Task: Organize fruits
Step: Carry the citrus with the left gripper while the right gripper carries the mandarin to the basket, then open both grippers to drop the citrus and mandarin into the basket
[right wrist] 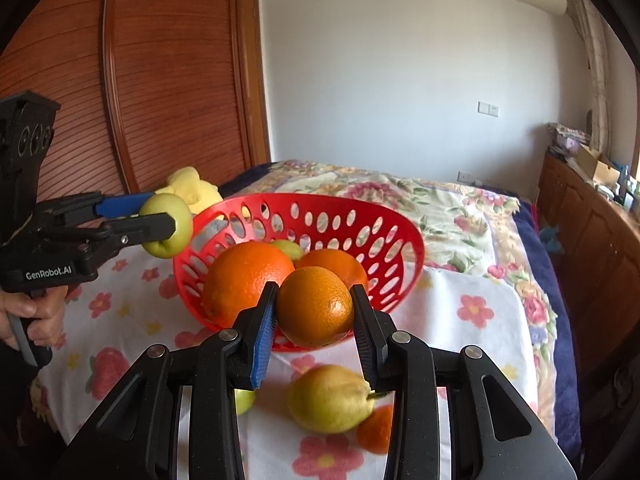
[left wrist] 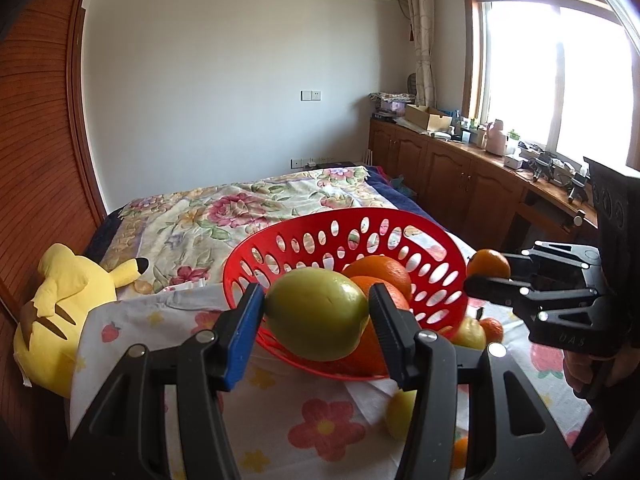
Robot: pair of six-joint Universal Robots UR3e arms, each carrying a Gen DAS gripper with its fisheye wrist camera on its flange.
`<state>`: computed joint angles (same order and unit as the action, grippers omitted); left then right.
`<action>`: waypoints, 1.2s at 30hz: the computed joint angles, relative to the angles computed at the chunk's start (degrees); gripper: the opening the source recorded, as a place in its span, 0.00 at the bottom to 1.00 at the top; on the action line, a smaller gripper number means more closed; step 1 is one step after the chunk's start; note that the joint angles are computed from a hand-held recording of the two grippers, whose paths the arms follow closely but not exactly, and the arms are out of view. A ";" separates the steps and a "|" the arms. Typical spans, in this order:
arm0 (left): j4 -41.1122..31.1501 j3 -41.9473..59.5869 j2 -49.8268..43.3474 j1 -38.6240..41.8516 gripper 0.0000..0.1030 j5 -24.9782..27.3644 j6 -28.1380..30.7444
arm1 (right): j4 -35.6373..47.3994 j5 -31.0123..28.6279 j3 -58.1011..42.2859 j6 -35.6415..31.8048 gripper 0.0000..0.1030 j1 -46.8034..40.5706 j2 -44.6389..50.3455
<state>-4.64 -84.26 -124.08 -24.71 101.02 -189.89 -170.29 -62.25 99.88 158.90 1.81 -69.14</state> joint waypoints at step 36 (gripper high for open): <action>-7.26 12.42 -8.83 3.79 0.53 -3.22 0.40 | 2.04 -1.24 -7.68 -0.11 0.36 2.05 8.29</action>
<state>-11.91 -71.84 -132.91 -20.92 97.80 -189.48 -168.25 -63.49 92.20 158.79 3.87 -60.84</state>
